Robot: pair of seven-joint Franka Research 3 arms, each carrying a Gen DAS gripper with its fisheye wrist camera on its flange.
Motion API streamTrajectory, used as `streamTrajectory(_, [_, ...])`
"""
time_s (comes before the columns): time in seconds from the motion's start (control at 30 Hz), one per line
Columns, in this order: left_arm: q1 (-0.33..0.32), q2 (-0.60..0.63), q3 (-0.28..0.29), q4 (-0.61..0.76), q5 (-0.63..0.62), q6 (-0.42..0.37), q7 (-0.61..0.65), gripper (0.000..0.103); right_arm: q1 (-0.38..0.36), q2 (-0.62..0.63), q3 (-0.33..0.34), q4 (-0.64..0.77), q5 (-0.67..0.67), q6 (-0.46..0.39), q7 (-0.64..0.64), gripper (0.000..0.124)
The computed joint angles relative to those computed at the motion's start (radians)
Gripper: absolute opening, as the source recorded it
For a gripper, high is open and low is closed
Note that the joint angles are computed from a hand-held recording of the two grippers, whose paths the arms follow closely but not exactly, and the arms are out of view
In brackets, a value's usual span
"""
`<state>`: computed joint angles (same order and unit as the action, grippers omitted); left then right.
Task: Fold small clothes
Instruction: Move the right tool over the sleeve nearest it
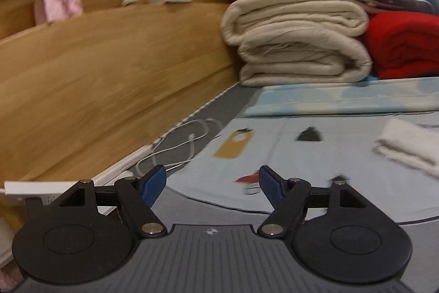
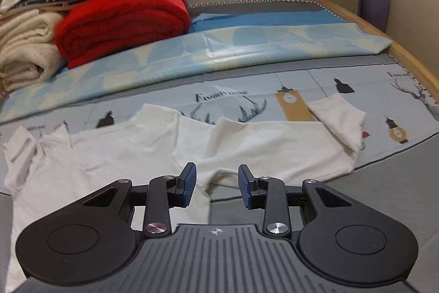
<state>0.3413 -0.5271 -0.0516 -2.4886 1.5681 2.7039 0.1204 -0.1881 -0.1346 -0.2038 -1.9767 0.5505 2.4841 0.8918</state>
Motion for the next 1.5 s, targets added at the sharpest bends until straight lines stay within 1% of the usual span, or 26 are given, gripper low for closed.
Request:
streamTrajectory(0.03, [0.012,0.014,0.015,0.006,0.037,0.019,-0.033,0.079,-0.003,0.001,0.002,-0.001,-0.016,0.002,0.006,0.035])
streamTrajectory(0.1, [0.026,0.049,0.036,0.028,0.089,0.028,-0.063,0.079,-0.008,0.005,0.005,-0.001,-0.048,0.007,0.022,0.035])
streamTrajectory(0.23, [0.043,0.14,0.097,0.086,0.095,0.107,-0.041,0.079,-0.011,0.023,0.011,0.009,-0.097,0.015,0.044,0.035])
streamTrajectory(0.27, [0.047,0.15,0.111,0.079,0.065,0.131,-0.025,0.079,-0.011,0.026,0.013,0.011,-0.104,0.016,0.044,0.035])
streamTrajectory(0.3, [0.048,0.147,0.123,0.061,-0.023,0.148,0.032,0.079,-0.01,0.031,0.014,0.015,-0.11,0.015,0.041,0.035])
streamTrajectory(0.33, [0.047,0.134,0.132,0.033,-0.141,0.155,0.1,0.079,-0.009,0.035,0.014,0.02,-0.114,0.012,0.036,0.035])
streamTrajectory(0.37, [0.045,0.11,0.131,0.004,-0.209,0.157,0.131,0.078,-0.007,0.041,0.015,0.027,-0.112,0.008,0.026,0.035])
streamTrajectory(0.47, [0.042,-0.021,0.061,-0.074,-0.245,0.166,0.116,0.078,-0.004,0.053,0.014,0.045,-0.092,0.011,-0.003,0.035])
streamTrajectory(0.53, [0.005,-0.075,0.019,-0.08,-0.314,0.171,0.166,0.078,-0.005,0.061,0.012,0.062,-0.065,0.002,-0.008,0.035])
streamTrajectory(0.6, [-0.029,-0.102,-0.04,-0.05,-0.365,0.174,0.197,0.08,-0.008,0.064,0.009,0.073,-0.039,-0.004,-0.007,0.035])
streamTrajectory(0.67, [-0.072,-0.108,-0.104,0.01,-0.446,0.138,0.243,0.081,-0.012,0.06,0.005,0.078,-0.003,-0.012,-0.015,0.035])
streamTrajectory(0.73, [-0.115,-0.095,-0.158,0.086,-0.523,0.121,0.283,0.083,-0.015,0.045,-0.001,0.072,0.036,-0.015,-0.03,0.036])
streamTrajectory(0.83, [-0.178,-0.034,-0.24,0.23,-0.621,0.061,0.343,0.084,-0.021,0.021,-0.015,0.057,0.089,-0.024,-0.052,0.036])
streamTrajectory(0.87, [-0.208,-0.004,-0.257,0.279,-0.658,0.039,0.371,0.086,-0.024,0.015,-0.019,0.055,0.098,-0.028,-0.052,0.036])
streamTrajectory(0.9, [-0.249,0.029,-0.271,0.331,-0.708,-0.003,0.41,0.088,-0.027,0.01,-0.024,0.052,0.108,-0.03,-0.055,0.036])
streamTrajectory(0.97, [-0.338,0.114,-0.297,0.453,-0.822,-0.121,0.489,0.088,-0.033,0.001,-0.033,0.042,0.122,-0.023,-0.072,0.036])
streamTrajectory(1.0, [-0.37,0.151,-0.312,0.504,-0.853,-0.162,0.5,0.088,-0.036,-0.003,-0.035,0.037,0.121,-0.019,-0.076,0.036])
streamTrajectory(1.13, [-0.482,0.293,-0.36,0.65,-0.897,-0.245,0.5,0.088,-0.056,-0.002,-0.051,0.037,0.122,-0.026,-0.063,0.036])
streamTrajectory(1.23, [-0.538,0.376,-0.382,0.679,-0.863,-0.25,0.432,0.088,-0.068,0.003,-0.056,0.038,0.122,-0.013,-0.058,0.036])
streamTrajectory(1.3, [-0.567,0.429,-0.382,0.678,-0.824,-0.257,0.402,0.088,-0.074,0.012,-0.06,0.043,0.133,-0.004,-0.064,0.034])
streamTrajectory(1.33, [-0.584,0.457,-0.382,0.684,-0.811,-0.293,0.404,0.088,-0.078,0.017,-0.059,0.045,0.132,0.007,-0.063,0.031])
streamTrajectory(1.37, [-0.606,0.501,-0.383,0.722,-0.827,-0.379,0.432,0.088,-0.081,0.022,-0.059,0.046,0.133,0.016,-0.063,0.022])
streamTrajectory(1.4, [-0.626,0.54,-0.38,0.761,-0.844,-0.447,0.449,0.086,-0.084,0.027,-0.058,0.047,0.135,0.028,-0.063,0.013])
streamTrajectory(1.43, [-0.64,0.564,-0.369,0.78,-0.865,-0.466,0.453,0.086,-0.086,0.033,-0.056,0.049,0.133,0.043,-0.062,0.011])
streamTrajectory(1.47, [-0.647,0.581,-0.354,0.791,-0.891,-0.453,0.45,0.084,-0.088,0.043,-0.054,0.054,0.13,0.057,-0.059,0.01])
streamTrajectory(1.5, [-0.652,0.588,-0.338,0.793,-0.911,-0.431,0.449,0.077,-0.09,0.055,-0.053,0.063,0.131,0.068,-0.056,0.008])
